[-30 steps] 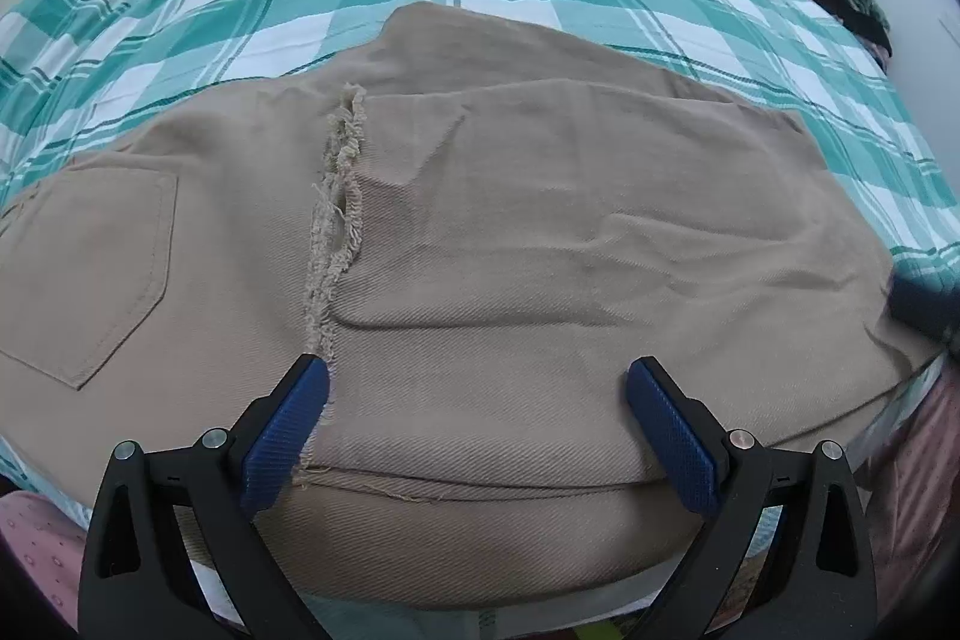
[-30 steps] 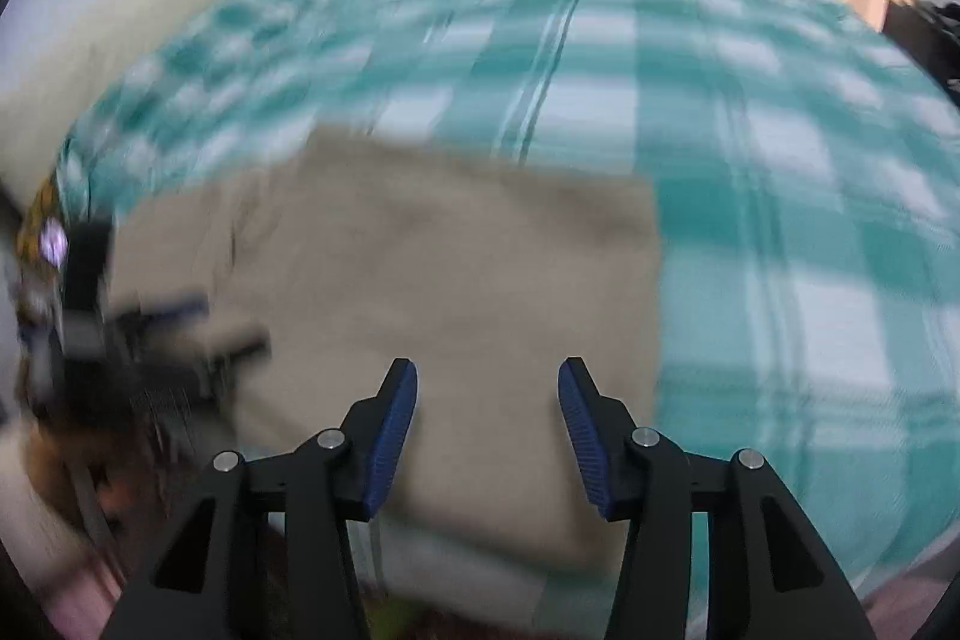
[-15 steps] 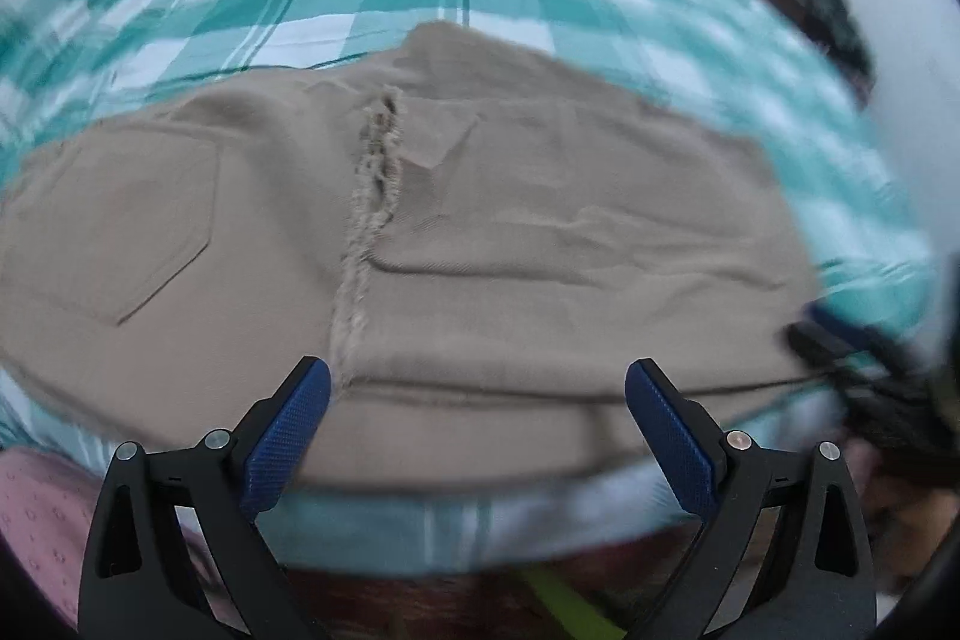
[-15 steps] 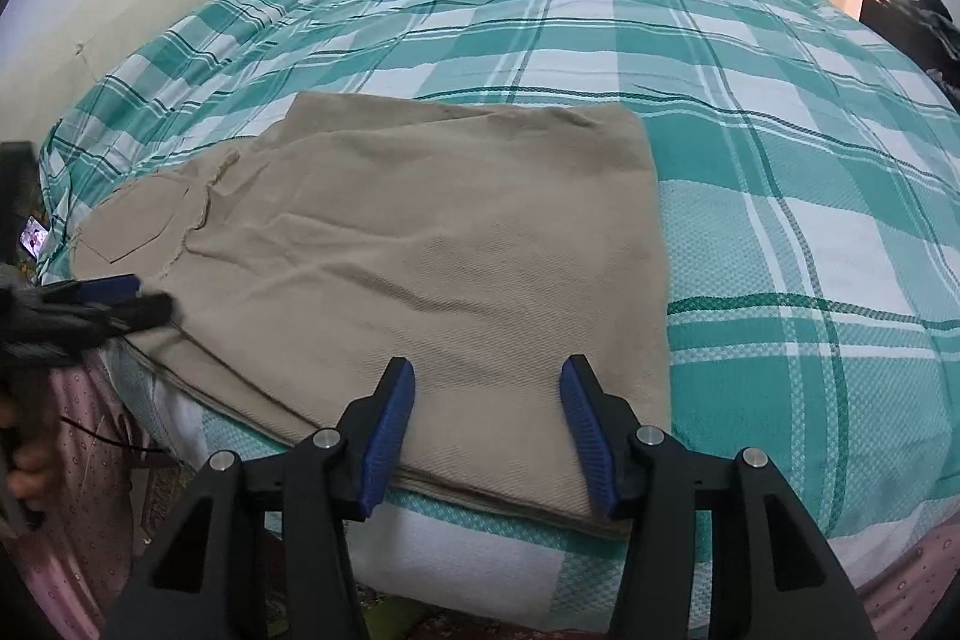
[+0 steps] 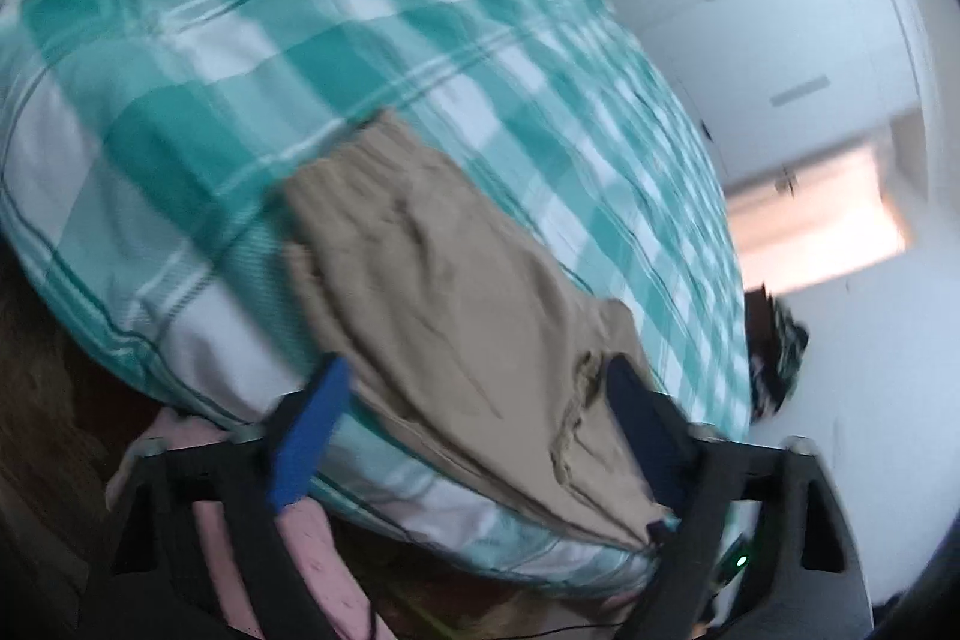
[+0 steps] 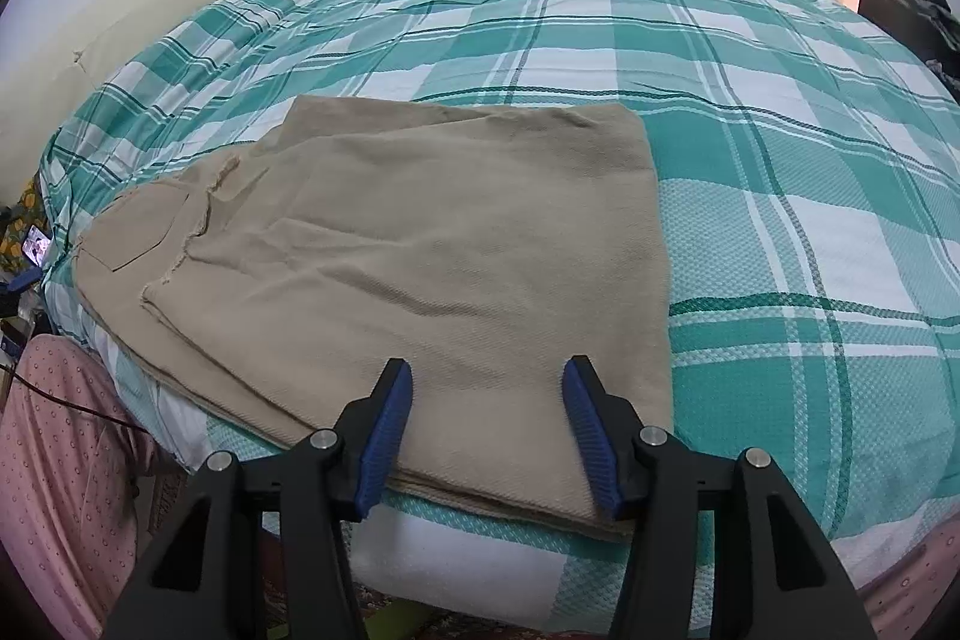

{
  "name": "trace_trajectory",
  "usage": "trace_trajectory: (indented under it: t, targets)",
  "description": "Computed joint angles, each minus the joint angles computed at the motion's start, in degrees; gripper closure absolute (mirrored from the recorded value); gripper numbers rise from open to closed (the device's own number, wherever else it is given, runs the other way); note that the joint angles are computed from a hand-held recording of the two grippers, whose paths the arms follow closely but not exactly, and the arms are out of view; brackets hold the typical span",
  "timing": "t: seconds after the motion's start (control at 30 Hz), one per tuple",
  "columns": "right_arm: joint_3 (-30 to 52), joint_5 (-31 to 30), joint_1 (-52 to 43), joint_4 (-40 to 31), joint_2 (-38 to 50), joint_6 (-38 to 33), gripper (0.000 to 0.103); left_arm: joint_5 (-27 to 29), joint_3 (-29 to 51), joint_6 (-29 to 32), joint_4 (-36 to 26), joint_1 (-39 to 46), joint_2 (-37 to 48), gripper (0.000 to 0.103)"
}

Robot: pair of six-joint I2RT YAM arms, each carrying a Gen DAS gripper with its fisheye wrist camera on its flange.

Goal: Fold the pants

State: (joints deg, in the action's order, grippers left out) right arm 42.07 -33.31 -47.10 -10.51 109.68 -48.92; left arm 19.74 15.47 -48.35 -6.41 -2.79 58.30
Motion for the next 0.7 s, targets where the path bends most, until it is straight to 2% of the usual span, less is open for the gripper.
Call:
trace_trajectory:
  t: [0.2,0.37,0.53,0.57,0.63,0.67,0.7]
  targets:
    - [-0.2,-0.1,0.1,-0.1,-0.1,0.1,0.050,3.1,-2.2,-0.3,13.7,4.5,13.6,0.046]
    - [-0.1,-0.1,0.0,-0.2,-0.1,0.1,0.050,4.6,-2.8,-0.3,21.1,6.0,20.2,0.052]
    - [-0.1,-0.1,0.1,-0.1,0.0,0.2,0.048,5.8,-2.0,-0.7,27.0,8.3,27.8,0.051]
    - [-0.2,-0.1,0.1,0.0,-0.1,0.3,0.048,5.4,-2.0,-1.1,27.8,8.0,28.5,0.055]
    - [0.0,-0.2,0.2,-0.2,0.0,0.3,0.047,1.6,-1.5,-1.0,24.1,6.5,26.3,0.088]
    - [0.0,-0.2,0.1,-0.2,0.0,0.3,0.047,1.0,-2.1,-1.2,23.2,6.5,24.8,0.094]
    - [0.1,-0.3,0.1,-0.4,0.0,0.3,0.047,2.9,-3.8,-1.9,24.1,7.9,23.0,0.095]
